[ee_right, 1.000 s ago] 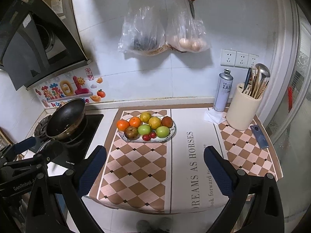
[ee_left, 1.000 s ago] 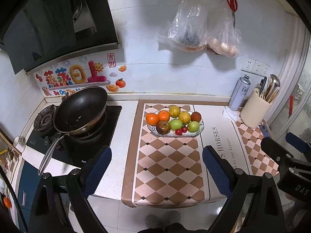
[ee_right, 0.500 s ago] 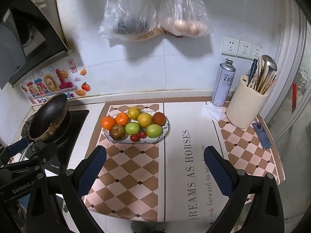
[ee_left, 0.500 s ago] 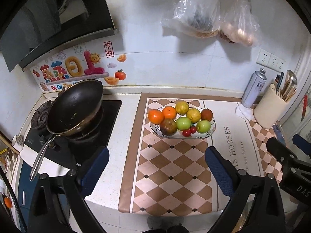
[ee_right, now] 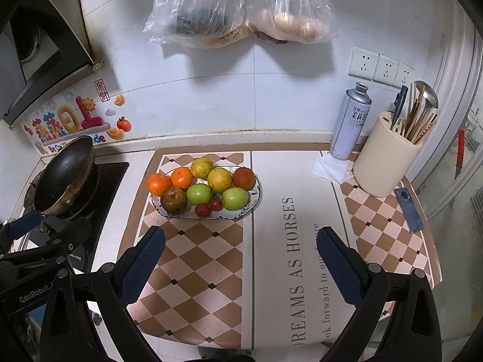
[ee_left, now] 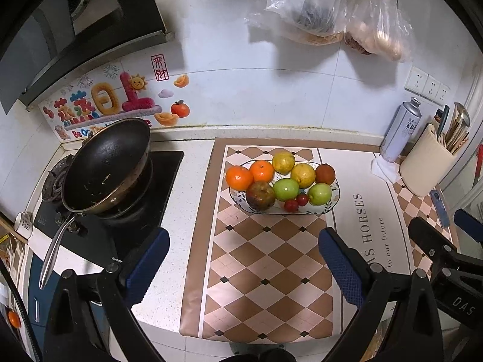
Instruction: Organize fruits
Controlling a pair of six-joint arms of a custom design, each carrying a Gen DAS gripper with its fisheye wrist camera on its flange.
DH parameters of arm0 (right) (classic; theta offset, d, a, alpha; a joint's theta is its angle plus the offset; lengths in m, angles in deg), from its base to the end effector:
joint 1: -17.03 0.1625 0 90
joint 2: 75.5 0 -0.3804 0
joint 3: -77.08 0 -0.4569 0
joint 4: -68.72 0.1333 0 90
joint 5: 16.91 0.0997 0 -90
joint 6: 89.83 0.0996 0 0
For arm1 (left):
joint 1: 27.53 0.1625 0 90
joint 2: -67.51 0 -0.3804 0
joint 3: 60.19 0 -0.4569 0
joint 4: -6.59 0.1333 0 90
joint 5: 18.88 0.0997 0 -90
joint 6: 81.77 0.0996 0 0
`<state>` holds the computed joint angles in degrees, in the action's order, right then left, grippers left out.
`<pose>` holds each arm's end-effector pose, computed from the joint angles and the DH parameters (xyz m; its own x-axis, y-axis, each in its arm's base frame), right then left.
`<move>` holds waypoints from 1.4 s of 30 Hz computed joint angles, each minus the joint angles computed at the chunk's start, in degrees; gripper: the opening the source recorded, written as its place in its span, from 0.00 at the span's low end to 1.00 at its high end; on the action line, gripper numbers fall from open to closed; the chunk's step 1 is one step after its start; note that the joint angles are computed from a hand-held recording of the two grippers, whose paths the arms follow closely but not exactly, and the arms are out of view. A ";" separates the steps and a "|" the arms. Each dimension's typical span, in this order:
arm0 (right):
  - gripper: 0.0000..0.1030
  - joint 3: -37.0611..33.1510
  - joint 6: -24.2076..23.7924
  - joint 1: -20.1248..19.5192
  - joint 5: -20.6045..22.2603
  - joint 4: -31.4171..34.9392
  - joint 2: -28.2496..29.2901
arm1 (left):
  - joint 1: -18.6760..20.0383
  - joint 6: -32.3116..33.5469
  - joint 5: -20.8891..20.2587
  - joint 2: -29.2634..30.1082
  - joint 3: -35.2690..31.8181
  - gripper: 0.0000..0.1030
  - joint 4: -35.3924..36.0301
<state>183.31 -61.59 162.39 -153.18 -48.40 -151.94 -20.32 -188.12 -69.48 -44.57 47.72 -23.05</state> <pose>0.5138 -0.2804 0.2319 -0.7106 -0.2492 0.6579 -0.5512 0.7784 -0.3005 -0.2772 -0.2331 0.4226 -0.6497 -0.3015 -0.6979 0.2536 0.7795 -0.5728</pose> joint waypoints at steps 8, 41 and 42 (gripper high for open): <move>0.99 -0.05 -0.07 0.00 -0.12 -0.21 0.37 | 0.41 0.58 0.13 -0.54 0.31 0.98 0.07; 0.99 -0.51 0.04 0.26 0.18 -0.17 1.24 | -0.53 -0.95 -0.35 -1.86 0.34 0.98 2.43; 0.99 -0.48 -0.01 0.26 0.17 -0.20 1.22 | -0.41 -0.84 -0.29 -1.81 0.29 0.98 2.36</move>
<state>182.82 -61.60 162.65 -153.01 -48.60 -150.72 -20.72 -188.97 -69.78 -46.39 48.01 -20.68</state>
